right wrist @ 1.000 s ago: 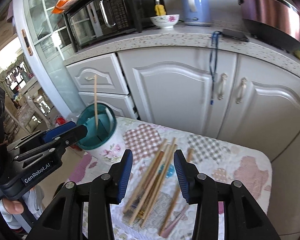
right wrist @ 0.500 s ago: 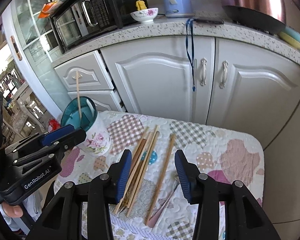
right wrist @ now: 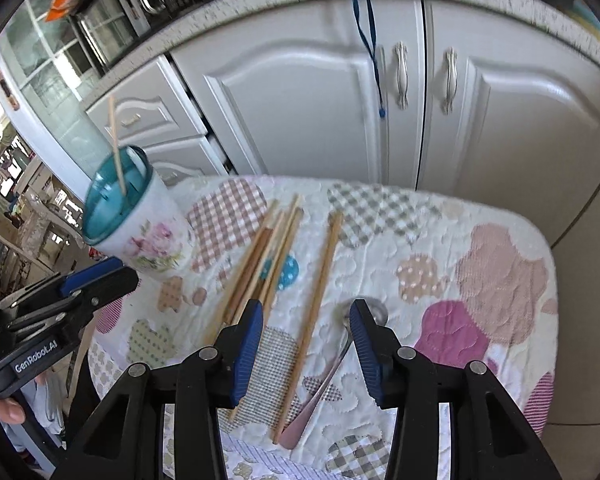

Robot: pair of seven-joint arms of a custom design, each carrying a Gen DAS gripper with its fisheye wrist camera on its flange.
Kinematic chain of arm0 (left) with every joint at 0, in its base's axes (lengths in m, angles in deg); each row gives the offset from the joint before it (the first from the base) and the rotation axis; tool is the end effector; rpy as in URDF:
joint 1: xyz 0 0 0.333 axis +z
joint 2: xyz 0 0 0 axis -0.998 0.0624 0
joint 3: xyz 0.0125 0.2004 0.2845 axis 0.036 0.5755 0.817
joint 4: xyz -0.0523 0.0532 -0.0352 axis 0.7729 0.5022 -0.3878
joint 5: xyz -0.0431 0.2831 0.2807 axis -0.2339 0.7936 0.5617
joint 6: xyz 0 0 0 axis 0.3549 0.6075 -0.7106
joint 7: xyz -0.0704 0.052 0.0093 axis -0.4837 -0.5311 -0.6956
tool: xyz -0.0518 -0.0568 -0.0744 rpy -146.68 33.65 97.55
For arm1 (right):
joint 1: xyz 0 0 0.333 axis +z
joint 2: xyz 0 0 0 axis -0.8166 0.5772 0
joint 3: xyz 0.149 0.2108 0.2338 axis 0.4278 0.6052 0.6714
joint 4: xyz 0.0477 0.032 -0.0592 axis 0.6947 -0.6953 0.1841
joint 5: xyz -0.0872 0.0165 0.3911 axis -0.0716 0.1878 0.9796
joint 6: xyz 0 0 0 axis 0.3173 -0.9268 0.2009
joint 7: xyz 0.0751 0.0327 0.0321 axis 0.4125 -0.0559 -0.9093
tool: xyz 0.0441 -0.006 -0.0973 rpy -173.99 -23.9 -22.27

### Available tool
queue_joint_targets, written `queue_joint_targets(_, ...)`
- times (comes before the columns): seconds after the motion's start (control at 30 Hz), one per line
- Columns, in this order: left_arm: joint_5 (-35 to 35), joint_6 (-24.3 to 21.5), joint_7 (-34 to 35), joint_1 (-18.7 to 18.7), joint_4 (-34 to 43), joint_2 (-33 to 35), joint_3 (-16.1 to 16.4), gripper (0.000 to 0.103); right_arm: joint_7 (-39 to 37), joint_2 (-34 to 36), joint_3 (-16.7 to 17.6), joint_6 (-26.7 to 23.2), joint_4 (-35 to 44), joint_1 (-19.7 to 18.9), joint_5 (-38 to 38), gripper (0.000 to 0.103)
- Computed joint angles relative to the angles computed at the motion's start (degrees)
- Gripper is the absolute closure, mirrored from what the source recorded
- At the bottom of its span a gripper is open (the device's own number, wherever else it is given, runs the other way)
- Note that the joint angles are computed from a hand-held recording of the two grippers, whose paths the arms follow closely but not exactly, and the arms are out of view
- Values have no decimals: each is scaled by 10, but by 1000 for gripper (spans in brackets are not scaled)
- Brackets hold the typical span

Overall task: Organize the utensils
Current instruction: 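Move both open grippers back over the remaining chopsticks, then grasp a chopstick with the right gripper while the left gripper grasps another chopstick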

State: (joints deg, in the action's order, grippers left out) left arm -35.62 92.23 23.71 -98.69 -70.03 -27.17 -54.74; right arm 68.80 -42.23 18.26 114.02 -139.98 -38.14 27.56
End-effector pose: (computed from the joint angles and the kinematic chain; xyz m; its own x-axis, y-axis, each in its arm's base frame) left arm 0.6069 -0.2690 0.6235 -0.2961 -0.9386 0.1771 -0.8189 0.1540 -0.5529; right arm 0.6079 0.2254 0.6174 0.0322 -0.9734 -0.2270 -0.8723 0.0835 -0.4818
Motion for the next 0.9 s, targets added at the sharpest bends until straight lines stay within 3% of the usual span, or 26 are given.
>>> queue_joint_targets(0.3,-14,-26,20,-4,22,51,-5,73,-35,56,2,-19,36,-6,44,60)
queue_joint_targets(0.5,-27,-60,20,-3,55,90,-8,74,-20,102,-5,-55,79,0,24,69)
queue_joint_targets(0.63,-28,-58,20,-4,63,104,-8,76,-31,120,-1,-68,93,-6,41,77)
queue_joint_targets(0.8,-37,-66,31,0,77,116,-11,92,-41,125,0,-69,95,-8,49,93)
queue_joint_targets(0.9,-42,-57,38,1,67,108,-12,100,-56,116,5,-66,84,-18,80,95)
